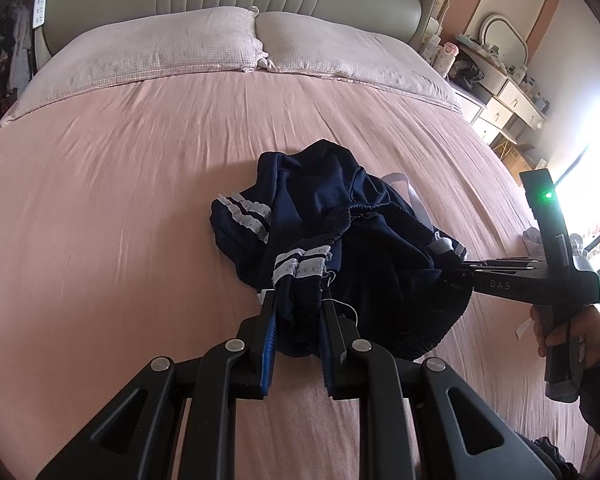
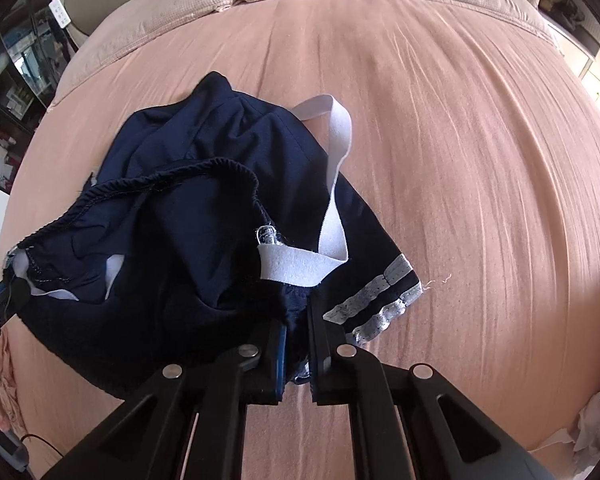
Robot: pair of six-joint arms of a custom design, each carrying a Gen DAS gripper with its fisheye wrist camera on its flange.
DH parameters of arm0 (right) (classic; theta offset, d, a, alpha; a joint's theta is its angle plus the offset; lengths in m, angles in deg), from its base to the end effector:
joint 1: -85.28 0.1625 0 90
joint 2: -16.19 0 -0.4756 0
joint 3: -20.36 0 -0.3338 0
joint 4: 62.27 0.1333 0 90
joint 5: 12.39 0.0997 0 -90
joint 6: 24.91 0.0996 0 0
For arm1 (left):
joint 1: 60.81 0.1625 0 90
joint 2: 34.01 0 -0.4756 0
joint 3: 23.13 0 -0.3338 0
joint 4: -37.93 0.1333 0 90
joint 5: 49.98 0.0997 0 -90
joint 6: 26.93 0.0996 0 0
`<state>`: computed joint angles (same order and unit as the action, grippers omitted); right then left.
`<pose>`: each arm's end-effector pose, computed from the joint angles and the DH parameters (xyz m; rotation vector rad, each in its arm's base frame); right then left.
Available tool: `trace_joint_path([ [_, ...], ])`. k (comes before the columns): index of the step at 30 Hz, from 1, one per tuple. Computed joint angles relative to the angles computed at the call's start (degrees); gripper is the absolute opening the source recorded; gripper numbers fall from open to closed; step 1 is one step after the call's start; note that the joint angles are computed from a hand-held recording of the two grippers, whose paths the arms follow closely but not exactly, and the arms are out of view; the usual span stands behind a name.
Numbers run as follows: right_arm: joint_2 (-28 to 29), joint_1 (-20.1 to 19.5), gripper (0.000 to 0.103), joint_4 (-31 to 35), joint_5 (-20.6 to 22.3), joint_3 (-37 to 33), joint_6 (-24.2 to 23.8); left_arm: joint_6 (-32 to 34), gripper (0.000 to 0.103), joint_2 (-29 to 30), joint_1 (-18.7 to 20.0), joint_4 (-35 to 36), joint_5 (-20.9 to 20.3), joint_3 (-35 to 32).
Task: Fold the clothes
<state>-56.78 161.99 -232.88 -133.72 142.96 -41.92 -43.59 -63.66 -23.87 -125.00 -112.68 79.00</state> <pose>-0.0321 -0.4905 0.3413 -0.1104 -2.4456 0.4740 -0.3833 -0.5122 -0.0083 0.8499 2.5932 -0.3876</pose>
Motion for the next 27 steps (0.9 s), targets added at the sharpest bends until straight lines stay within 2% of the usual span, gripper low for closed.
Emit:
trace_joint_path([
  [5,-1.69,2.46,0.005,-1.71,-1.70,-0.93,-3.40,-0.95,0.016,-0.64,-0.56,-0.98,2.91,-0.24],
  [9,-4.21,3.31,0.005,-0.02,-1.78,-2.36,-3.57,-1.82,0.016,-1.53,-0.90,-1.87,3.45,-0.71],
  [15,-6.91,7.37,0.005,0.29,-3.27,-3.79,-5.96,-1.40,0.016,-2.59,-2.83,-0.46,5.78,-2.70],
  [20,-8.67,10.91,0.005,-2.24,-3.76,-4.95,-8.27,-0.33,0.016,-4.58,-4.78,-1.81,7.35,-3.74],
  [27,-10.15,15.97,0.005,-2.84,-4.39,-7.18,-9.11,1.72,0.016,-6.80,-7.30,-1.94,10.21,-6.51],
])
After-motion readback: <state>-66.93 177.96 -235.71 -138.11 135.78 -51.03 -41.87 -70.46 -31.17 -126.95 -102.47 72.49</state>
